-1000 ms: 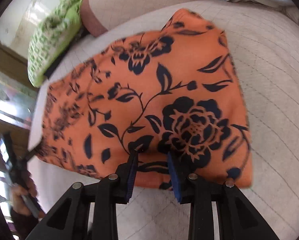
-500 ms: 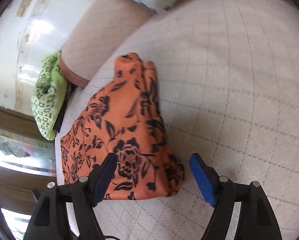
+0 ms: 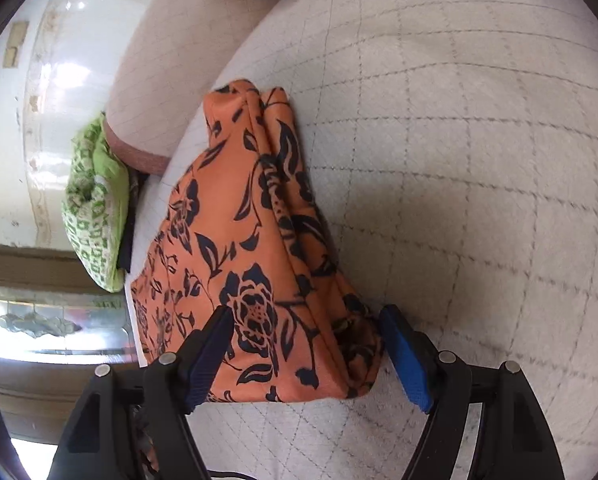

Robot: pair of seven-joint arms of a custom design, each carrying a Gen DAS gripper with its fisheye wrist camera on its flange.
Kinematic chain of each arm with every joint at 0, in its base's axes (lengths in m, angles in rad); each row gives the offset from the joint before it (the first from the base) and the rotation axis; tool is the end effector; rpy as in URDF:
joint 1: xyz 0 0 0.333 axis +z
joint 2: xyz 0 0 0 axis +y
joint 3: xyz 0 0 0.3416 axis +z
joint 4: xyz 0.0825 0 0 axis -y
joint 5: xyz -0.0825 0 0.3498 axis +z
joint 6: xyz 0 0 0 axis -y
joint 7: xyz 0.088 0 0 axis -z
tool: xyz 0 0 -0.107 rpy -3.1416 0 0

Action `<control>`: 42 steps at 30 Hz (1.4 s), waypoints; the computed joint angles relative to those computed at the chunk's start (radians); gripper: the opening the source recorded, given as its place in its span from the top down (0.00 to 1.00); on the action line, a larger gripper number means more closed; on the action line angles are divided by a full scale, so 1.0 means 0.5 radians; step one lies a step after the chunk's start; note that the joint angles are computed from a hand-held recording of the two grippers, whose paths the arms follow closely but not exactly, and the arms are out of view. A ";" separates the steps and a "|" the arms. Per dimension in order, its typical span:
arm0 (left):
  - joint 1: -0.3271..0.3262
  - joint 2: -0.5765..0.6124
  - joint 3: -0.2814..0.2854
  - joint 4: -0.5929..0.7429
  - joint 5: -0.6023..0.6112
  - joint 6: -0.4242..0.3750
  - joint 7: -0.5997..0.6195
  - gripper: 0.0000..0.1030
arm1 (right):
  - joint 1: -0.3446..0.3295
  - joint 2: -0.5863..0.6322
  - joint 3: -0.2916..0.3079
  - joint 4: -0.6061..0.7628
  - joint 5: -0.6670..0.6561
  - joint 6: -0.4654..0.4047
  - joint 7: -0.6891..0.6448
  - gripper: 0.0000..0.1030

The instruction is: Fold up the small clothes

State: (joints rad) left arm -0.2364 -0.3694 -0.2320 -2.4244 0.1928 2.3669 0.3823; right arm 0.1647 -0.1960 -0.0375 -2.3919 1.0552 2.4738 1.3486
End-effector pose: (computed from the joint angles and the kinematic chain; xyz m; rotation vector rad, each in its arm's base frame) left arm 0.3720 -0.1953 0.5127 -2.5523 1.3386 -0.4452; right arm 0.4562 0.0552 0.4663 -1.2952 2.0080 0.4122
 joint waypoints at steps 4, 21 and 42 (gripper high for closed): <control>-0.047 -0.182 -0.023 -0.189 -0.098 0.209 -0.174 0.18 | 0.015 -0.168 -0.050 -0.188 0.288 -0.039 -0.101 0.24; 0.025 0.182 -0.105 -0.095 0.178 0.804 -0.534 0.21 | 0.250 -0.122 0.164 -0.249 0.993 0.575 -0.453 0.24; 0.059 0.312 -0.028 -0.147 0.136 1.296 -0.496 0.81 | 0.396 0.151 0.320 0.094 1.251 1.170 -0.761 0.83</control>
